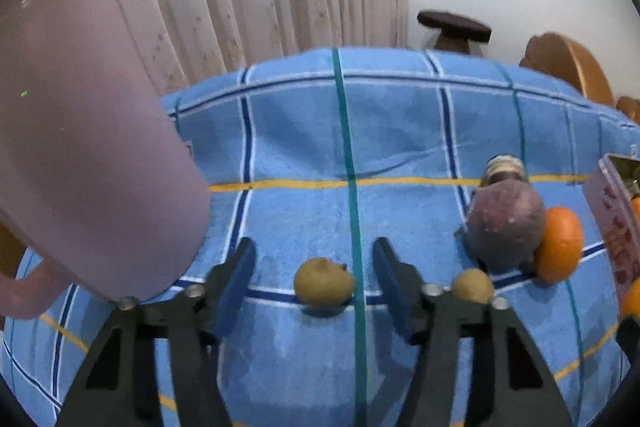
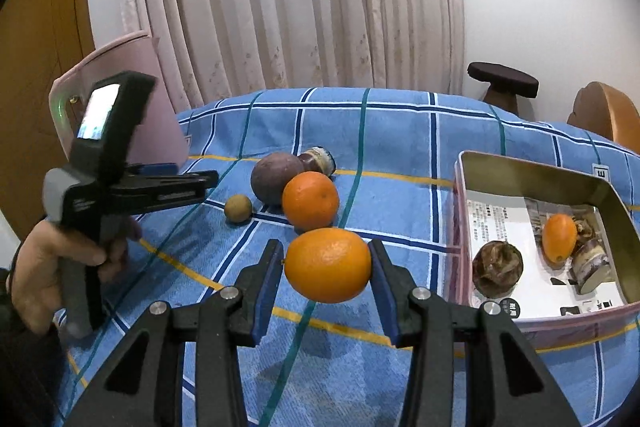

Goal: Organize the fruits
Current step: 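Grasp an orange with the right gripper while the left grasps a small brown kiwi, then carry the kiwi with the left gripper while the right carries the orange over the tin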

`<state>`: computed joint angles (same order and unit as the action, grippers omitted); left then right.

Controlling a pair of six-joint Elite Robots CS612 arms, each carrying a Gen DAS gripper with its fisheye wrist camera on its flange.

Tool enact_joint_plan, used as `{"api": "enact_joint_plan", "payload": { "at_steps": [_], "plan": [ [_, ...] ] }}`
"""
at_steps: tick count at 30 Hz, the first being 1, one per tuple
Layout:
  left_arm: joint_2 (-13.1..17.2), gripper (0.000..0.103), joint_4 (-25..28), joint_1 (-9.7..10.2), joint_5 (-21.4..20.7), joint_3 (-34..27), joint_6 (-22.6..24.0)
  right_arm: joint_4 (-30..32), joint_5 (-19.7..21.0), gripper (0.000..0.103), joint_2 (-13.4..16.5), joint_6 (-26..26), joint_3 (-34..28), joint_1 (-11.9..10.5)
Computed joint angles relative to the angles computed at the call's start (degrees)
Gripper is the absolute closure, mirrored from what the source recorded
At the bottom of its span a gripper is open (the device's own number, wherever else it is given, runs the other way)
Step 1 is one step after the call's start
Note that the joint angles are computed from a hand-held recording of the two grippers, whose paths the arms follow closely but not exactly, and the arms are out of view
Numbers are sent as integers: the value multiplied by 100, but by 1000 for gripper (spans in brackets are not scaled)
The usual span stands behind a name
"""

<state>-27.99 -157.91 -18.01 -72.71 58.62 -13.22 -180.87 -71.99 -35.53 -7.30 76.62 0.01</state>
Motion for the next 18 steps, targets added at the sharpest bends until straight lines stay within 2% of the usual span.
{"api": "enact_joint_plan", "payload": {
  "at_steps": [1,6,9,11,16,18],
  "plan": [
    [24,60,80,5,-41,-45,-28,-5,8,58,-10,1,15,1],
    [15,72,-6,118,-601,-32,-175,83,36,58,30,3,-58,15],
    [-24,72,-201,160,-853,66,-213,21,35,58,30,46,-49,10],
    [-81,72,-599,166,-922,237,-250,-34,44,58,49,64,-54,14],
    [-220,72,-1974,93,-556,746,-422,-445,72,58,62,61,6,10],
    [-243,72,-2208,45,-423,824,-410,-725,-6,58,66,-2,42,22]
  ]
}}
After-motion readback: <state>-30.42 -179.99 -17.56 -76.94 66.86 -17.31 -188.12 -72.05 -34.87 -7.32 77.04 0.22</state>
